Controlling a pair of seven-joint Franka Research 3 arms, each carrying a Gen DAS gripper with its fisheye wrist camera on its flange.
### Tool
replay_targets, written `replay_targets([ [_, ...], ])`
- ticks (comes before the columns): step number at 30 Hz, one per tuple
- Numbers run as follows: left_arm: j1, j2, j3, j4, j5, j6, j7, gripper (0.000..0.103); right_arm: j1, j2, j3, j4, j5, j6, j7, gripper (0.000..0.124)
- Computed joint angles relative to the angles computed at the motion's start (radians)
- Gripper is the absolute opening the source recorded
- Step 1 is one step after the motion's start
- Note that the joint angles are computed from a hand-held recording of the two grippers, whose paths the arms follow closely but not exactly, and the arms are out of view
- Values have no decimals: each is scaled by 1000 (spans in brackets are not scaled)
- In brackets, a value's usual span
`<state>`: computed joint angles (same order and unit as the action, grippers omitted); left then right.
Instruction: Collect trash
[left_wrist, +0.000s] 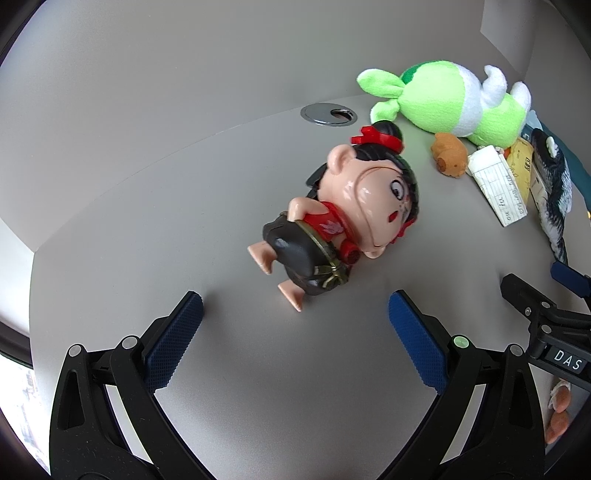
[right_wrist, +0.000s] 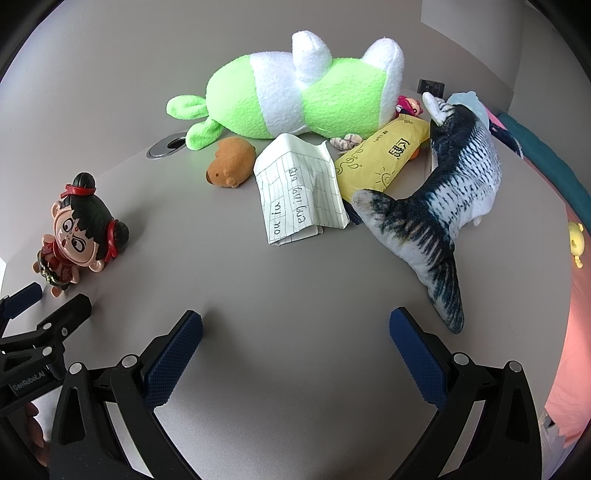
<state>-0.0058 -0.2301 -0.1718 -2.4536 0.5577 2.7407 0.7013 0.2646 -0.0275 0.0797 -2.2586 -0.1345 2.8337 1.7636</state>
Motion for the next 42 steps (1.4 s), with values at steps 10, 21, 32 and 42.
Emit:
replay_targets([
  [10,-39,-88,-38,61,44,-51,56,97,-13,-129,-4,-46,189,31,-235,100],
  [21,-49,91,-37,287,83,-24,50,97,-103,-9,-48,164,211,-31,-199,99],
  [32,-95,382,11,621,-76,-38,297,97,-127,227,-101,472,231,-172,-120,81],
  [42,-134,553,31,818,-150,-126,410,97,-149,381,-81,650,346,-289,-213,57],
])
